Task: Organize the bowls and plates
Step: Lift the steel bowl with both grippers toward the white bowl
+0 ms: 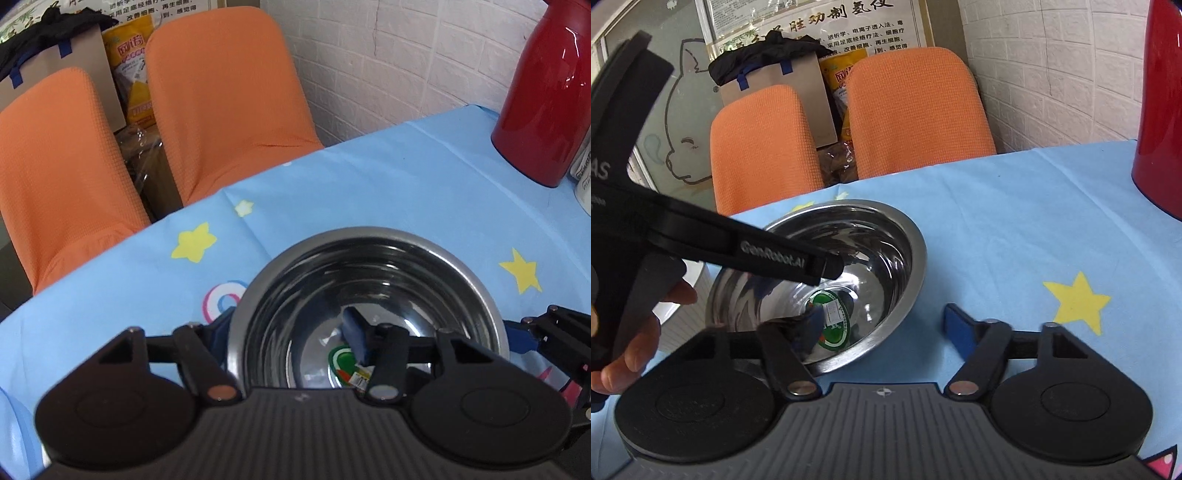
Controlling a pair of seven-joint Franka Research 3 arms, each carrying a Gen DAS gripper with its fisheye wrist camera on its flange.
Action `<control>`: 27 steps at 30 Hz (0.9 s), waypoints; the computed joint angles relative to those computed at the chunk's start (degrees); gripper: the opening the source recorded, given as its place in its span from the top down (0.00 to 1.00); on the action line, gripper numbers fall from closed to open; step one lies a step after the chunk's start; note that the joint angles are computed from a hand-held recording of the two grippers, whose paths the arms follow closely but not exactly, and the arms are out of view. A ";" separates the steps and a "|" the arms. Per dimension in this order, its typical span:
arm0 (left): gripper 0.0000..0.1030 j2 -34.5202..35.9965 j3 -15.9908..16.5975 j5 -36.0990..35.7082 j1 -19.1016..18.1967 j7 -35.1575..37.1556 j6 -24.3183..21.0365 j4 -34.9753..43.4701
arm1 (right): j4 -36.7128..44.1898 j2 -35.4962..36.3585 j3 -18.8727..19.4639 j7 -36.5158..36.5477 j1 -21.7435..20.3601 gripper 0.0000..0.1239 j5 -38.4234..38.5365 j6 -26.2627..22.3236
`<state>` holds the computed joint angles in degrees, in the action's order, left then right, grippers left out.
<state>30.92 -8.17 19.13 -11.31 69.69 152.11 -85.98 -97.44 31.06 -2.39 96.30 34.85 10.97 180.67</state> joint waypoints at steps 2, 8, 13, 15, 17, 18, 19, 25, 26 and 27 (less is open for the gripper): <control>0.56 0.03 0.56 0.78 -0.52 -0.60 -0.05 -0.11 | -0.09 0.03 1.64 -1.27 -1.34 0.38 0.07 0.41; 0.57 -1.40 0.49 1.45 -0.78 -1.87 0.50 -1.74 | -0.48 -0.49 0.73 -2.14 -0.13 0.42 -0.10 -0.13; 0.57 -7.00 0.12 2.30 -1.22 -3.60 3.11 -7.93 | -6.52 -5.08 -0.51 -1.80 1.67 0.41 0.48 3.39; 0.57 -9.92 0.28 3.33 -1.98 -5.62 3.04 -10.90 | -9.99 -7.71 -2.80 -1.29 4.28 0.40 1.03 5.28; 0.57 -13.71 -0.06 4.09 -2.40 -7.74 3.29 -15.13 | -13.98 -10.84 -3.49 -1.76 5.76 0.36 1.84 6.92; 0.57 -15.79 -0.31 4.44 -2.54 -8.84 3.44 -17.52 | -16.02 -12.42 -4.21 -2.15 6.93 0.36 2.38 7.63; 0.57 -17.55 -0.66 4.71 -2.61 -9.70 3.32 -19.48 | -18.50 -14.25 -4.57 -2.62 7.94 0.34 3.14 8.71; 0.56 -29.61 -3.35 4.88 -2.88 -16.81 3.91 -34.72 | -31.52 -23.20 -8.20 -8.51 17.31 0.28 12.00 14.03; 0.56 -31.32 -3.78 4.60 -2.85 -17.28 4.42 -37.14 | -33.16 -24.21 -7.50 -9.33 17.54 0.28 13.39 14.72; 0.56 -33.27 -4.20 4.23 -2.89 -17.64 5.01 -39.84 | -34.76 -25.25 -6.81 -10.09 17.80 0.28 14.89 15.16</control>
<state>-2.36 -12.37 23.36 -14.20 52.05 157.12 -125.82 -132.20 5.81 -9.20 86.21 52.65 25.86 195.82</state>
